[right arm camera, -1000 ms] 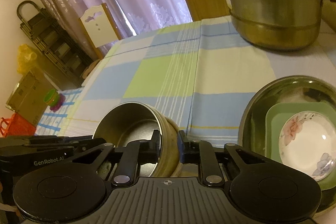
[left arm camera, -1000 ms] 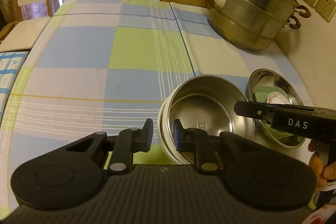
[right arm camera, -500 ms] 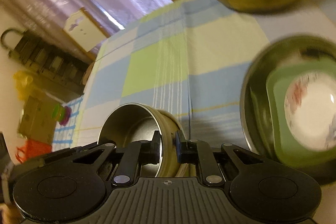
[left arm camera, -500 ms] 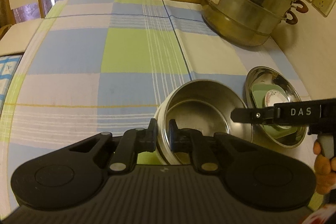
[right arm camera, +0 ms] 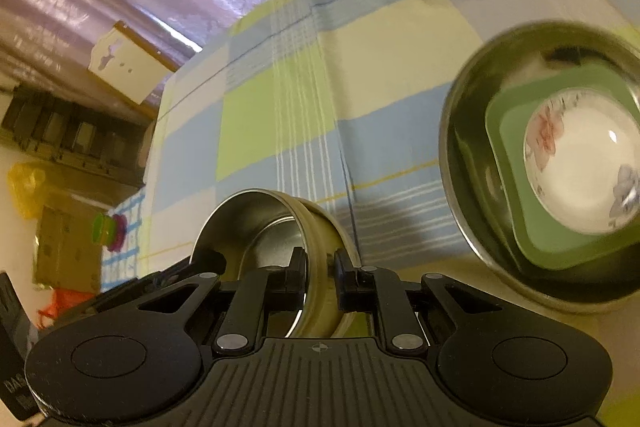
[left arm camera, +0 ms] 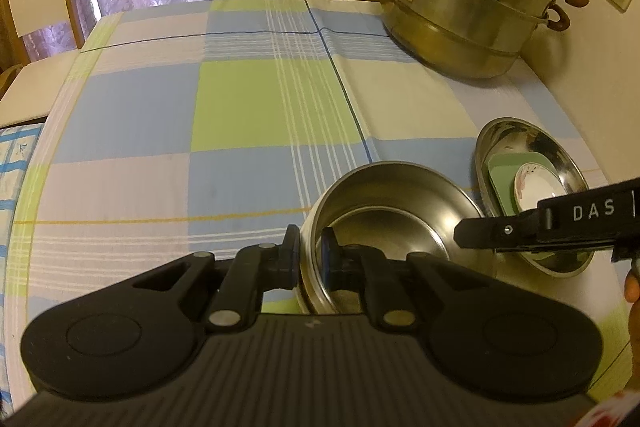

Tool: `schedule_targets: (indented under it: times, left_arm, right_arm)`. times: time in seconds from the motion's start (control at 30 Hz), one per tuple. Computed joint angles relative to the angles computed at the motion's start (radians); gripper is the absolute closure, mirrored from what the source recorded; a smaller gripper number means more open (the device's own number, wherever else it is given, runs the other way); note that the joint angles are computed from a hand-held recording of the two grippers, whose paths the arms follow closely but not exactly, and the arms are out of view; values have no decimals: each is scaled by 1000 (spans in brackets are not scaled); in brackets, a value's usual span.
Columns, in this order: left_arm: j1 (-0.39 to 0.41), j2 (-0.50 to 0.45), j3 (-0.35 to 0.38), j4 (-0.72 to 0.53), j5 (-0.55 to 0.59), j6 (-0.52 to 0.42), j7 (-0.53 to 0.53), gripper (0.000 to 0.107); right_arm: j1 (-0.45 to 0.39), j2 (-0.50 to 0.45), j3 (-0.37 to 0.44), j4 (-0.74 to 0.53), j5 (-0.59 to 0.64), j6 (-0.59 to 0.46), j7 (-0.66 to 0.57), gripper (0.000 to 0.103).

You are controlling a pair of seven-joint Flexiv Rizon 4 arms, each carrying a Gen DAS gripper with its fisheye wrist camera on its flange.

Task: Organize plates and bowls
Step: 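Lift the bowl stack with both grippers toward the steel basin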

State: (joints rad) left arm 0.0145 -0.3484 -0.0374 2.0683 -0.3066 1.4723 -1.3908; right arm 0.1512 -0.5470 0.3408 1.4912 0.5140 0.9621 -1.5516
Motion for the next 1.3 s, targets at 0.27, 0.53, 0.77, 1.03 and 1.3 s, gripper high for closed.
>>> schedule_targets:
  times: [0.27, 0.53, 0.77, 1.03, 1.3]
  left_arm:
    - [-9, -3, 11, -7, 12, -5, -14, 97]
    - [11, 5, -15, 0, -13, -14, 4, 96]
    - [15, 19, -20, -4, -33, -50, 31, 87]
    - [-17, 21, 39, -58, 18, -186, -15, 83]
    - [-7, -3, 39, -99, 30, -259, -24, 84]
  right_arm:
    - [20, 3, 0, 20, -24, 30, -1, 89]
    - [28, 5, -1, 26, -49, 47, -8, 89]
    - [55, 20, -23, 48, -114, 80, 6, 76]
    - [80, 17, -37, 59, -182, 59, 54, 60]
    - [124, -14, -73, 33, -278, -6, 167, 61]
